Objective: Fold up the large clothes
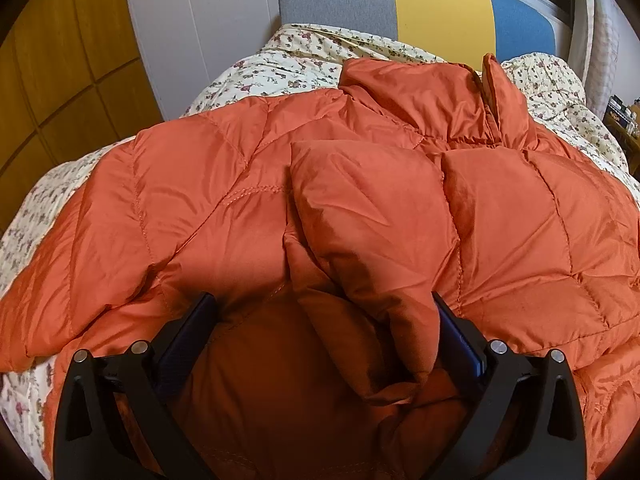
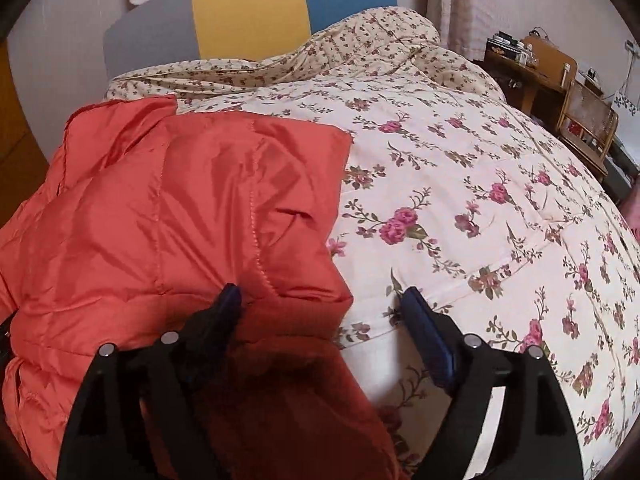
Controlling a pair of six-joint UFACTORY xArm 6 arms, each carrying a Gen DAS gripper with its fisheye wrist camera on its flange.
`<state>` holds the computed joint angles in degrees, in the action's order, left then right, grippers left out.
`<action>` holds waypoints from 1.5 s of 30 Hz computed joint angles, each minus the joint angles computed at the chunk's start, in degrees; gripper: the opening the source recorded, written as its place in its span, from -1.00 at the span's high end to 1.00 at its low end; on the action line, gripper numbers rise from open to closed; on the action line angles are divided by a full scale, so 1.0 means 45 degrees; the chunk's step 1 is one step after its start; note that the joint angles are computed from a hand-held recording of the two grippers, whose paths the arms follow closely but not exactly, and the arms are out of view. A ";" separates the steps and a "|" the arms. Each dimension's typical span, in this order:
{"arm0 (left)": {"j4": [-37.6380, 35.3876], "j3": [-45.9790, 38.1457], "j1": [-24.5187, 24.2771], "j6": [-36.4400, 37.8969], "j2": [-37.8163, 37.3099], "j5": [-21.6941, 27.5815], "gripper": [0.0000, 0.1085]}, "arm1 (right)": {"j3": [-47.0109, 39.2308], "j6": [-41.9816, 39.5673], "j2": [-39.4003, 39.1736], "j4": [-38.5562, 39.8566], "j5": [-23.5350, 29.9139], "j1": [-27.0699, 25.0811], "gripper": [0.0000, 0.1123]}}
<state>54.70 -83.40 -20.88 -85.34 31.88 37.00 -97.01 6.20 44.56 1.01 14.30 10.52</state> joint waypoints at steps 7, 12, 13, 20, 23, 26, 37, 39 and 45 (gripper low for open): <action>0.2255 0.3125 0.0784 -0.2838 -0.2332 -0.3243 -0.84 | 0.0017 0.1364 -0.0015 -0.1613 -0.0059 -0.0051 -0.54; 0.4712 0.5844 0.1457 -0.6943 -0.4769 -0.3664 -0.84 | 0.0025 0.1752 -0.0026 -0.1987 -0.0027 -0.0076 -0.61; 0.5032 0.6336 0.1608 -0.7584 -0.5206 -0.3640 -0.84 | 0.0004 0.1877 -0.0019 -0.2109 0.0004 -0.0086 -0.62; 0.5636 1.0036 0.2340 -1.1087 -0.8452 -0.2128 -0.84 | -0.0186 0.2389 0.0065 -0.2485 0.0253 -0.0142 -0.76; 0.6291 1.1141 0.2974 -1.2619 -0.9182 -0.2882 -0.84 | -0.0251 0.2048 0.0114 -0.1973 0.0324 -0.0158 -0.79; 0.7262 1.1998 0.3358 -1.4293 -0.9753 -0.3392 -0.84 | -0.0275 0.1787 0.0131 -0.1617 0.0348 -0.0158 -0.79; 0.8926 1.4549 0.4018 -1.8748 -1.2711 -0.2758 -0.84 | -0.0313 0.1621 0.0173 -0.1287 0.0350 -0.0127 -0.79; 0.8912 1.5241 0.4108 -1.9411 -1.3546 -0.2315 -0.84 | -0.0321 0.1649 0.0178 -0.1325 0.0353 -0.0128 -0.79; 0.9650 1.6024 0.5309 -2.0679 -1.4530 -0.2531 -0.70 | -0.0372 0.1670 0.0211 -0.1360 0.0377 -0.0134 -0.79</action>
<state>98.13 -11.29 3.01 -178.40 -33.51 25.61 -98.68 13.71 45.51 -5.11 15.99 9.91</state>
